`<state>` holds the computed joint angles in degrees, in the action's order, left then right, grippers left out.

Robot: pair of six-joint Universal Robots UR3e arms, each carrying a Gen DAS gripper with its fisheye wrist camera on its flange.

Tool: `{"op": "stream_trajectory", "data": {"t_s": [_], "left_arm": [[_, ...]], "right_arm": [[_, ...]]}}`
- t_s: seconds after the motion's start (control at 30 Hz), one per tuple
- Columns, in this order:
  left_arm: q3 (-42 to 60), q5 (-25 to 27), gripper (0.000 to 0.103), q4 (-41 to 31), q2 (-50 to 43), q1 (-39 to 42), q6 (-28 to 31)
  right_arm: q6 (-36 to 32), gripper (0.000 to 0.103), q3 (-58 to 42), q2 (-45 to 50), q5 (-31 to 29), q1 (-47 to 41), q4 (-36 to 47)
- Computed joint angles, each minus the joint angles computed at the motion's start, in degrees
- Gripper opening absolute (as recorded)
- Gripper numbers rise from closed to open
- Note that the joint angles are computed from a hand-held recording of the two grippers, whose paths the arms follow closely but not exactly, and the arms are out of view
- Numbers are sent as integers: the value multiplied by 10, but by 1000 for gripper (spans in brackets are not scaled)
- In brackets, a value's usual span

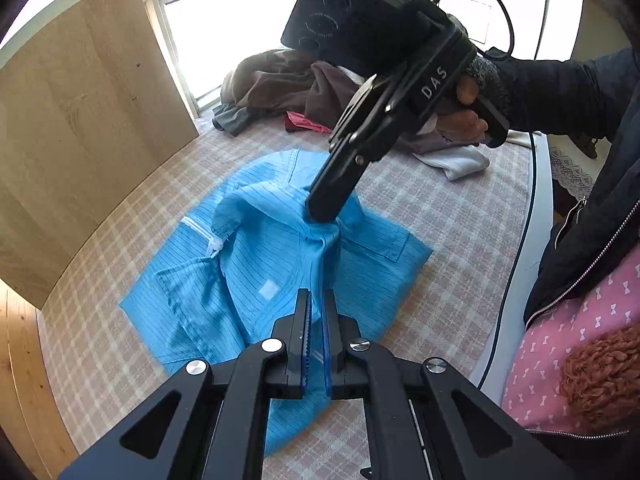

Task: Fold clothes
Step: 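Hold the jacket fold with the left gripper and open the right gripper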

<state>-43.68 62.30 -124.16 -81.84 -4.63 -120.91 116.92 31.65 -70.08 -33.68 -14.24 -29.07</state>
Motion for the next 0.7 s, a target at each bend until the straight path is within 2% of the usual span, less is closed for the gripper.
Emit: {"op": "stream_trajectory", "data": {"t_s": [0.2, 0.27, 0.3, 0.33, 0.43, 0.53, 0.7], "left_arm": [[-12, 70, 17, 82, -55, -108, -29], [-13, 83, 13, 88, -63, -122, -34], [-8, 84, 5, 85, -67, -123, -36], [-3, 85, 2, 82, -71, -124, -37], [53, 54, 2, 20, -87, -95, -25], [73, 53, 2, -1, -93, -89, -24], [96, 42, 2, -31, -98, -83, -16]], "right_arm": [[13, 4, -14, 6, -11, 14, -5], [8, 4, -9, 1, -11, 10, -3], [5, 4, -7, -1, -11, 8, -2], [8, 4, 7, -9, -17, 7, -15], [30, 4, 71, -42, -40, 2, -73], [60, 4, 136, -68, -58, -6, -130], [90, 4, 177, -74, -68, 2, -183]]}}
